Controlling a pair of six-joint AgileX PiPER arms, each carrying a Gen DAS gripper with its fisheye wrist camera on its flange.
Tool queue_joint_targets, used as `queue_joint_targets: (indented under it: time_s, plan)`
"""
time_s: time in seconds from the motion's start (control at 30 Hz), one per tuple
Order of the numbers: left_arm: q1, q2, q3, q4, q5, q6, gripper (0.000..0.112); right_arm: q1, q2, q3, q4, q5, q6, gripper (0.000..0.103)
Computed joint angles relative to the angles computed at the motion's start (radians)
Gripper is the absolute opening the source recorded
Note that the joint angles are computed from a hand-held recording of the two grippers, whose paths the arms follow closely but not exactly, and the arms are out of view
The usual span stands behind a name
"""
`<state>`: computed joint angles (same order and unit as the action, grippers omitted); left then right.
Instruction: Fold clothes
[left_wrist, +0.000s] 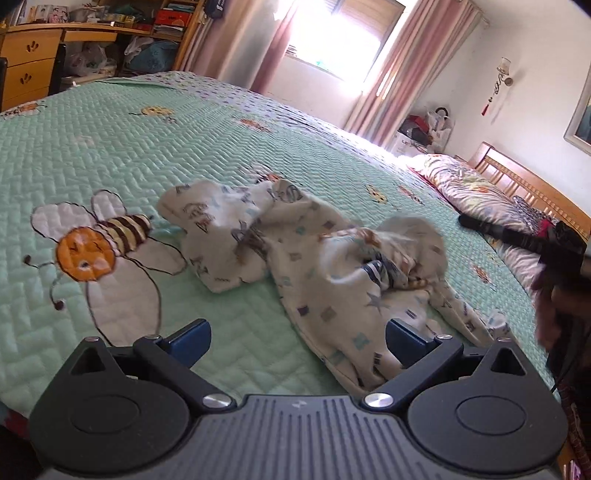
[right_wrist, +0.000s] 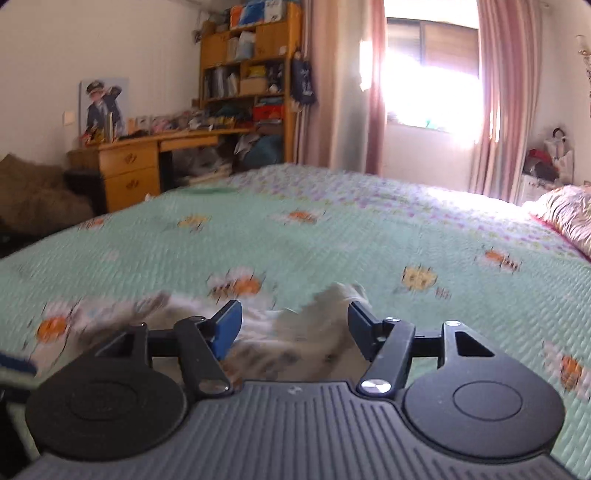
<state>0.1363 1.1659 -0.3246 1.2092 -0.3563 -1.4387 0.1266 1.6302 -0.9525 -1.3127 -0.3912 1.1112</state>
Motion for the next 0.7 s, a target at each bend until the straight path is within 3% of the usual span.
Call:
queue_joint_targets:
  time_s: [0.1,0.23,0.3,0.47,0.57,0.7]
  plan:
    - [-0.011,-0.044,-0.002,0.063,0.039,-0.058,0.101,0.028,0.023,0.071,-0.005,-0.017,0.112,0.065]
    - [0.047,-0.115,0.006,0.237,0.044,-0.229,0.101,0.076,0.022,0.198,0.238,-0.002,0.022,0.065]
    - [0.073,-0.123,0.014,0.265,0.032,-0.249,0.101,0.04,0.0,0.266,0.226,-0.081,0.054,0.065]
    - [0.1,-0.114,0.033,0.255,0.01,-0.23,0.101,-0.026,-0.095,0.415,0.136,-0.146,0.031,0.064]
    - [0.028,-0.103,0.033,0.19,0.037,-0.181,0.101,-0.101,-0.084,0.456,0.096,-0.238,0.092,0.053]
    - [-0.077,-0.137,0.033,0.18,0.097,-0.171,0.101,-0.076,-0.076,0.46,0.165,-0.263,0.052,0.041]
